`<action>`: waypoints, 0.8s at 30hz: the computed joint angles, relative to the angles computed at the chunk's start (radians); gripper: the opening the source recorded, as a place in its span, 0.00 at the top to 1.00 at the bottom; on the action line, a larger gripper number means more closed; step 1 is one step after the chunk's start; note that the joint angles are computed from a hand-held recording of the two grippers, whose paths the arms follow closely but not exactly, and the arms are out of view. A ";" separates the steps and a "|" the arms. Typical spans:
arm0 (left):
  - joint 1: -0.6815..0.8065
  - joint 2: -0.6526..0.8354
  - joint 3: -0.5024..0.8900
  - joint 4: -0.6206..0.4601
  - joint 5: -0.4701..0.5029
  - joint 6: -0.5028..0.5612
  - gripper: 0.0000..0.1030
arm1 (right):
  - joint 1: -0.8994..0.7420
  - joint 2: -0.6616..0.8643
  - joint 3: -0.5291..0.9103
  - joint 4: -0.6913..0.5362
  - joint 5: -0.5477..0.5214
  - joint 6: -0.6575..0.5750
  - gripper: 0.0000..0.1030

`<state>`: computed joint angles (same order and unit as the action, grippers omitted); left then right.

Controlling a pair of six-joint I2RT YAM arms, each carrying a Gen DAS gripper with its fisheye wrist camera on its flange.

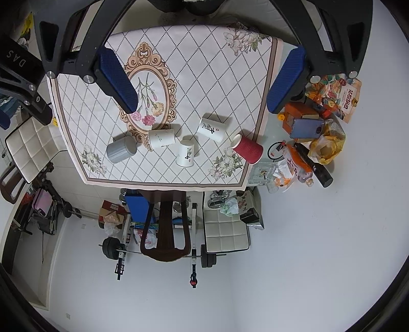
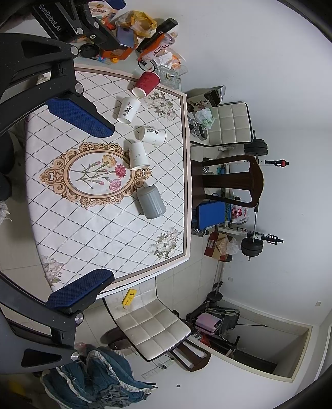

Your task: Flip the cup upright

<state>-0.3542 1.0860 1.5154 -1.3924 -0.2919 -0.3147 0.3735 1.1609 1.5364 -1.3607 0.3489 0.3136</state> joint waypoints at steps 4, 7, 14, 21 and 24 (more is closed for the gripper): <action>-0.001 -0.003 -0.002 -0.001 0.000 0.000 0.00 | 0.001 -0.001 0.001 -0.001 0.002 0.001 0.00; -0.001 -0.005 -0.004 0.000 0.000 0.002 0.00 | 0.001 0.000 0.004 -0.002 0.002 0.001 0.00; 0.002 -0.009 -0.009 0.002 0.002 0.004 0.00 | 0.005 0.000 0.007 -0.006 0.004 0.005 0.00; 0.001 -0.006 -0.006 0.002 0.003 0.002 0.00 | 0.008 0.001 0.012 -0.011 0.005 0.007 0.00; -0.002 -0.007 -0.005 0.001 0.000 0.001 0.00 | 0.006 0.002 0.015 -0.014 0.005 0.005 0.00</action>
